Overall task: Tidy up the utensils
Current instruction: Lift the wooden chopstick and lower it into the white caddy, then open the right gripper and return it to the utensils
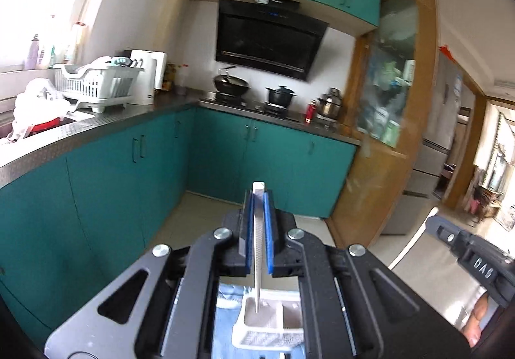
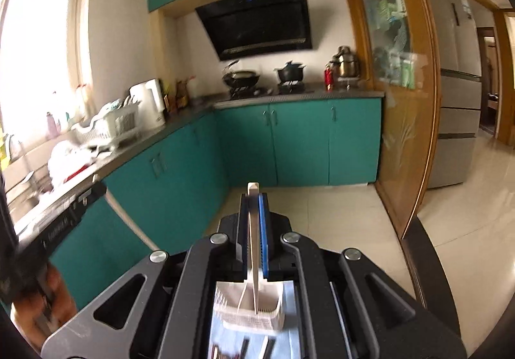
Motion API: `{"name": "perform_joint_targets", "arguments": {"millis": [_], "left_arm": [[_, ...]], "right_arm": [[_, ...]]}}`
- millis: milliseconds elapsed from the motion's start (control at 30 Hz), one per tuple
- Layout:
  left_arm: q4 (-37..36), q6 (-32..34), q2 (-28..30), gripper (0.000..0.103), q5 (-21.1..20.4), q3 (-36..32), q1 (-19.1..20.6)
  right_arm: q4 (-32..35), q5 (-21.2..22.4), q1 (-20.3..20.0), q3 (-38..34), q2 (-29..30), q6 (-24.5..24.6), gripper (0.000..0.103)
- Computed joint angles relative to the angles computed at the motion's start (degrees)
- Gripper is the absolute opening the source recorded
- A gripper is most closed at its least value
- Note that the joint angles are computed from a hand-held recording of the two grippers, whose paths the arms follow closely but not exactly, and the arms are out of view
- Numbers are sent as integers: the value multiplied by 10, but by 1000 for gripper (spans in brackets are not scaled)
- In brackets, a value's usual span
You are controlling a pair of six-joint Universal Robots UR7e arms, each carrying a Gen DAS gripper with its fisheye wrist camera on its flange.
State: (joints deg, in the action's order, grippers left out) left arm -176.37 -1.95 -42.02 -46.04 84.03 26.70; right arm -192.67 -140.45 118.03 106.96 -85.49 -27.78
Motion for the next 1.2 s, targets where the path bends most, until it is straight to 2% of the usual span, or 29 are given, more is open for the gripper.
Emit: {"name": "perform_joint_targets", "arguments": {"millis": [67,167,267,367,533,567,600,633,667,700,867,967,1033,1067,1133,1200], "left_arm": [[-7,-3,18,6,15,-5,7],[10,-37,30,6,1,6,24],[10,-54,34,6,-5,23,34],[9,-65,32,6,-16,35,43],[-13,-68,17,7,-19,81,46],[-17,-67,14,7,-15,87,45],[-22,-68,12,10,-4,94,43],[-27,-70,7,20,-2,104,43],[-32,-73,0,30,-4,113,43],[-38,-75,-7,33,-7,124,42],[-53,-73,-64,58,18,216,25],[-7,-87,-95,62,42,284,17],[51,-113,-102,61,45,324,17],[83,-129,-102,60,33,338,19],[132,-142,-94,58,-21,356,30],[159,-146,-80,53,-42,361,31]], "right_arm": [[-26,20,-26,5,8,-5,7],[-20,47,-71,35,2,31,7],[-44,62,-101,69,-3,33,7],[-58,79,-117,100,-16,35,7],[-66,75,-123,135,-32,34,7],[-68,71,-122,142,-36,33,10],[-69,67,-120,146,-39,33,18],[-75,68,-119,157,-48,33,24],[-80,72,-117,167,-56,33,35],[-90,73,-113,182,-69,31,38],[-96,68,-105,266,-149,62,39],[-113,51,-118,336,-189,79,40],[-54,51,-156,374,-209,102,40],[-13,63,-187,391,-212,117,40],[18,98,-238,410,-201,137,40],[46,128,-268,412,-180,158,40]]}}
